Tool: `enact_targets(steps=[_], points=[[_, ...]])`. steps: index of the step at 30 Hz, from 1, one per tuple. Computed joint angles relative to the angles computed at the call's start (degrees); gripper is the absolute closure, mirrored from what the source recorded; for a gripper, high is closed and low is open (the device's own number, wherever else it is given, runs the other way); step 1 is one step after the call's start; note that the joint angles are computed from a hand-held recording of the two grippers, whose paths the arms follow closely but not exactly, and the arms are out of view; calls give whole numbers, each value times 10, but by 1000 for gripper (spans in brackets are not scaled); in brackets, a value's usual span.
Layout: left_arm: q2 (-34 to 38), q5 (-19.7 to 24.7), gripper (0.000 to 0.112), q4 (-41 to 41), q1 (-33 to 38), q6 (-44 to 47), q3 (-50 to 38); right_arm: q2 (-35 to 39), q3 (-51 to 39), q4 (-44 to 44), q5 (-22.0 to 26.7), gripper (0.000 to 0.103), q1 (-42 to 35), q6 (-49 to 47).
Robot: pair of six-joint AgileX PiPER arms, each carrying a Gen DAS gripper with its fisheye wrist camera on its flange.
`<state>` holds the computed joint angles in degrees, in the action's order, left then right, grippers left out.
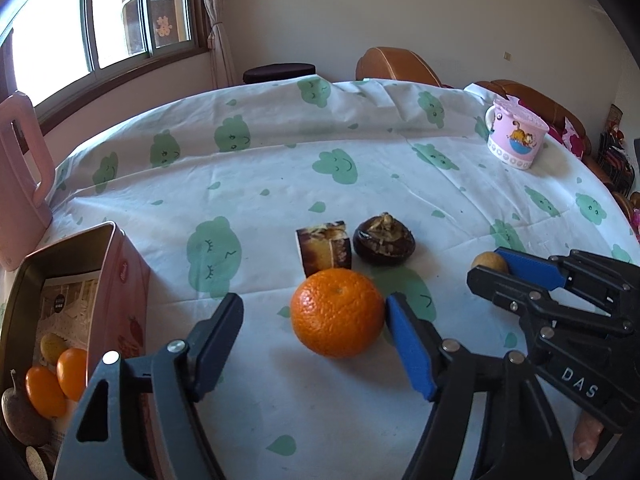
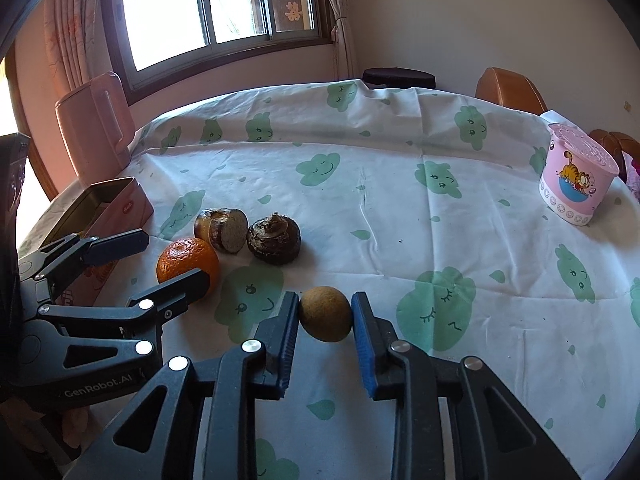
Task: Organize fruits
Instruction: 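Close the left gripper on the orange while the right grasps the small brown fruit, then lift the orange and the small brown fruit off the table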
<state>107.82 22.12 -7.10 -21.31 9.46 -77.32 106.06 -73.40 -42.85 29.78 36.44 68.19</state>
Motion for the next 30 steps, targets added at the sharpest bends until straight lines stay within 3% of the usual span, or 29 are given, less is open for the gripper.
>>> enact_targets(steps=[2,5,12,30], points=[[8,13,45,-16,0,17,-11,2,-3,1,3,74,1,-3],[10,24,63,-68,6,72,-15,5,-9,-5,12,74,5,-4],[2,18,63,-115,15,114,-4,-1,1,-33,8,74,11,17],[-45,-76,63,-158,7,163,63,-31,44,-179,-11,74,38,141]])
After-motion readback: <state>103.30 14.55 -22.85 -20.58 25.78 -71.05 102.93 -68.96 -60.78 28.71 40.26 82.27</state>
